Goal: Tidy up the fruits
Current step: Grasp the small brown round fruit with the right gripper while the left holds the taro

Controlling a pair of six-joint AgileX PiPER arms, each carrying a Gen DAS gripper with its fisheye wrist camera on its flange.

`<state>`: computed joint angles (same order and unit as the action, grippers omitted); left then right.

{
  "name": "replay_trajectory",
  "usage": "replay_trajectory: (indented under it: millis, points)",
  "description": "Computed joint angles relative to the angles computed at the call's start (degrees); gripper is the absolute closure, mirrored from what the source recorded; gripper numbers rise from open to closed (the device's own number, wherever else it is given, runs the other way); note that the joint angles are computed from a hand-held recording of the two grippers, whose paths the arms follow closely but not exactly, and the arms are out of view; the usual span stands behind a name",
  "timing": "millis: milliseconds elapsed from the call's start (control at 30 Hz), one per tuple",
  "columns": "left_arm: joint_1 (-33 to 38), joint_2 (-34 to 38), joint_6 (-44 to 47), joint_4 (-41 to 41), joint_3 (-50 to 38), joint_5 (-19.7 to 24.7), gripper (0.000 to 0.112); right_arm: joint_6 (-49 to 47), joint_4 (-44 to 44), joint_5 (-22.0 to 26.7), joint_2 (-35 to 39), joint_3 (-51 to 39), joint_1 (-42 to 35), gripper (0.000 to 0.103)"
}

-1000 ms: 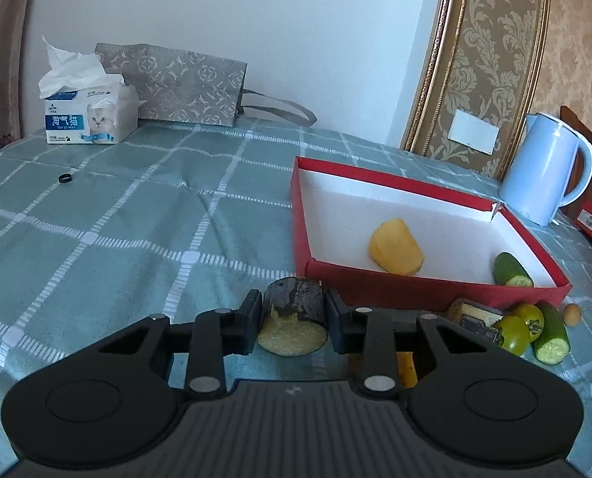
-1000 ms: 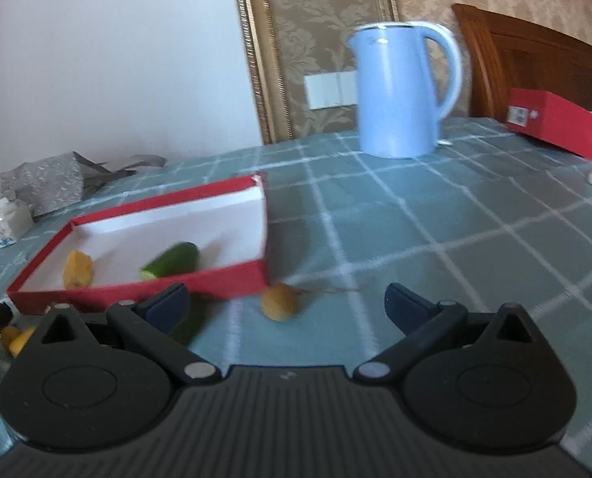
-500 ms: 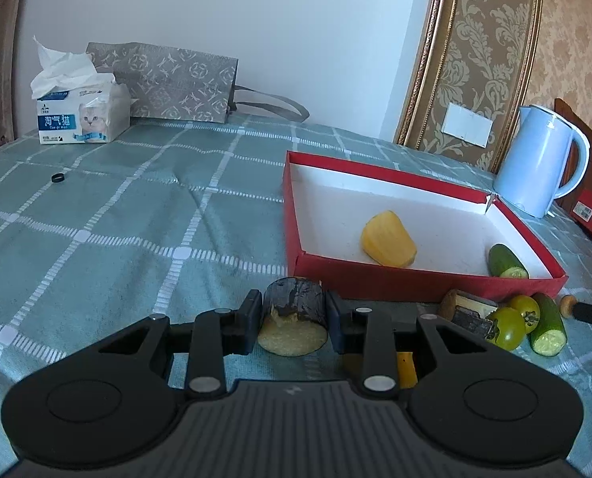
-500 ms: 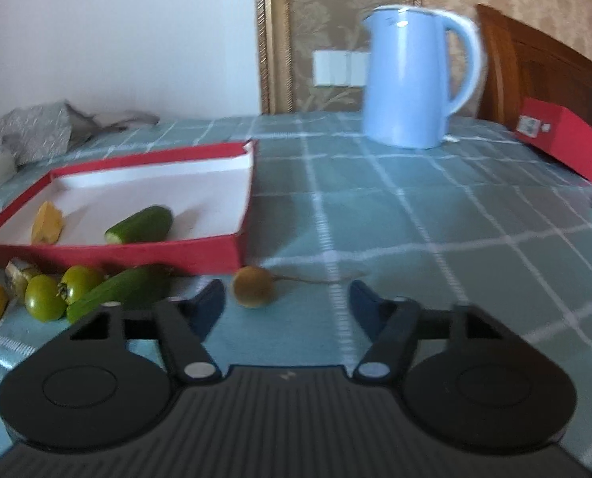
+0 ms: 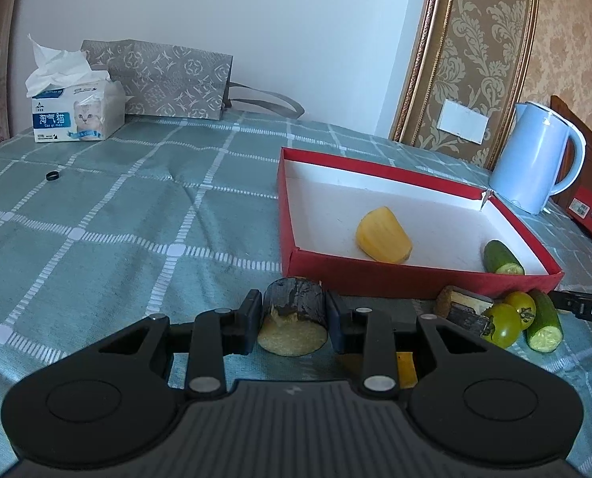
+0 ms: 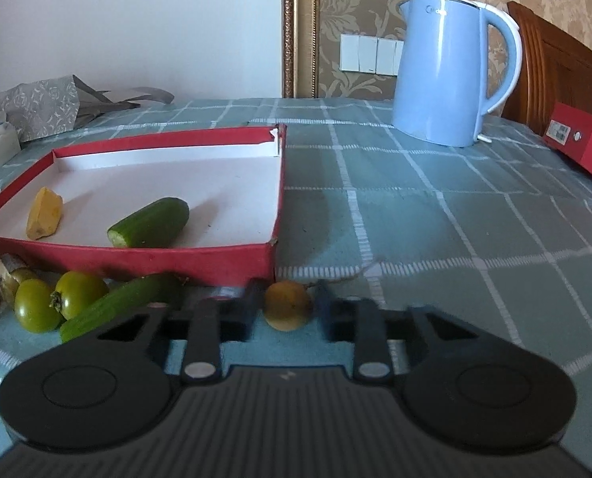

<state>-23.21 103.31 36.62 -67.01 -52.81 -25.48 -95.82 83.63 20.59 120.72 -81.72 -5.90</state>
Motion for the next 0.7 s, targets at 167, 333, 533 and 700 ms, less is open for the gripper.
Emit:
replay_trajectory:
  millis: [167, 333, 533, 700]
  points:
    - [-0.1, 0.0, -0.2, 0.1, 0.1, -0.1, 0.079, -1.1, 1.6, 0.7, -0.4, 0.9, -0.6, 0.079]
    - [-1.0, -0.7, -5.7, 5.7, 1.8, -2.9, 0.079, -8.1, 9.7, 2.1, -1.7, 3.8, -1.6, 0.079]
    - [-2.6, -1.4, -9.4, 9.4, 3.7, -7.1, 0.079, -7.7, 9.2, 2.8, -1.5, 3.7, -2.0, 0.079]
    - [-3.7, -2.0, -10.3, 11.4, 4.5, -9.8, 0.079, -9.5, 10.3, 3.3, -1.7, 4.3, -2.0, 0.079]
